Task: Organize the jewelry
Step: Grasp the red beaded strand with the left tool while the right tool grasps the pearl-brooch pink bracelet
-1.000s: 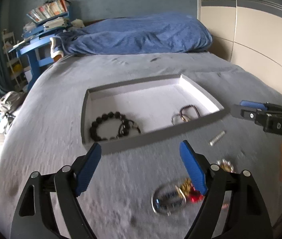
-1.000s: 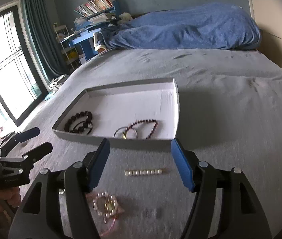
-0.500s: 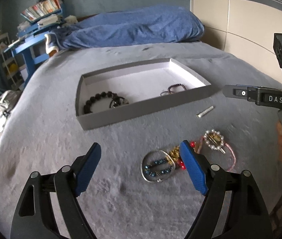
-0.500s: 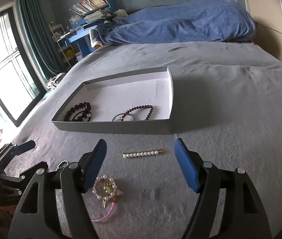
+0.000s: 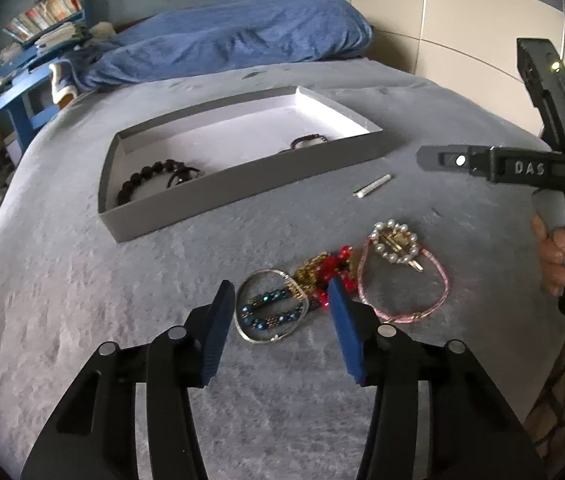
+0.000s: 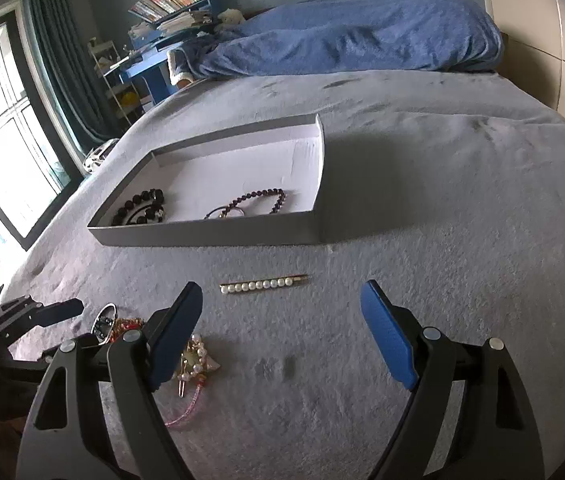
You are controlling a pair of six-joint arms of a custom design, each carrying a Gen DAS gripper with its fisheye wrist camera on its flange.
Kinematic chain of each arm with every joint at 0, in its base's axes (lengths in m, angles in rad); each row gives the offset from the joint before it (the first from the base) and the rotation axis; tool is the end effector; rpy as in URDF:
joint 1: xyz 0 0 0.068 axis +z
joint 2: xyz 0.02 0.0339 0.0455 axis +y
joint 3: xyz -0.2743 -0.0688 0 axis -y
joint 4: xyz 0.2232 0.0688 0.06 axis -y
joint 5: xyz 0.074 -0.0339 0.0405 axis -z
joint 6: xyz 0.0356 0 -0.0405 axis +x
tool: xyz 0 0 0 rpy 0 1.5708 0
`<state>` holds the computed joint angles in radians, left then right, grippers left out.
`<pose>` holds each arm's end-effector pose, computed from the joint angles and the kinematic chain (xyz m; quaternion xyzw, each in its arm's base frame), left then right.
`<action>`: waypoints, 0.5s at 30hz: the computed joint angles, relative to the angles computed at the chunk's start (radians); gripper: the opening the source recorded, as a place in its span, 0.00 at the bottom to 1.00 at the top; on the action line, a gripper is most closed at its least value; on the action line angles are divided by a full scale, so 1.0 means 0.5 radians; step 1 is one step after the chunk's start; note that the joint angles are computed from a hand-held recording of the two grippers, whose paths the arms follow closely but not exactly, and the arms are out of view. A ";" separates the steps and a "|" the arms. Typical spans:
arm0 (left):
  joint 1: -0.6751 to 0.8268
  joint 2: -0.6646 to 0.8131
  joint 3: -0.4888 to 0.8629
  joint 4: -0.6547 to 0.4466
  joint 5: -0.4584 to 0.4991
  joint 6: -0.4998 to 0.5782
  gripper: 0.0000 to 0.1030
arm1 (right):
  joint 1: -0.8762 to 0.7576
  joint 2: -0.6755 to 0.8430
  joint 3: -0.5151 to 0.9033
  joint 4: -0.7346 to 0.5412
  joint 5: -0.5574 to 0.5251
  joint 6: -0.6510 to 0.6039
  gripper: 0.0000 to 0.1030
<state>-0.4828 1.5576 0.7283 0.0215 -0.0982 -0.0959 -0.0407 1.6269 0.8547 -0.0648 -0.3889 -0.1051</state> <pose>0.2558 -0.1302 0.1846 0.1603 0.9132 -0.0624 0.3694 0.3091 0.0009 0.1952 -0.0988 0.9131 0.1543 0.3642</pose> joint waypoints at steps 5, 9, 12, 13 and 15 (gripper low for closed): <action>-0.059 0.020 0.031 0.051 0.046 -0.012 0.48 | 0.015 0.000 -0.004 -0.008 0.001 -0.011 0.78; -0.131 0.146 0.136 0.030 0.032 0.006 0.38 | 0.010 -0.004 -0.014 -0.017 -0.009 -0.025 0.78; -0.136 0.243 0.201 0.022 0.055 -0.009 0.24 | -0.009 -0.006 -0.017 -0.028 -0.023 -0.037 0.78; -0.135 0.265 0.215 0.020 0.068 -0.007 0.13 | -0.008 -0.003 -0.017 -0.027 -0.022 -0.034 0.78; -0.157 0.274 0.227 0.020 0.042 0.015 0.06 | -0.023 -0.003 -0.020 -0.027 -0.030 -0.035 0.78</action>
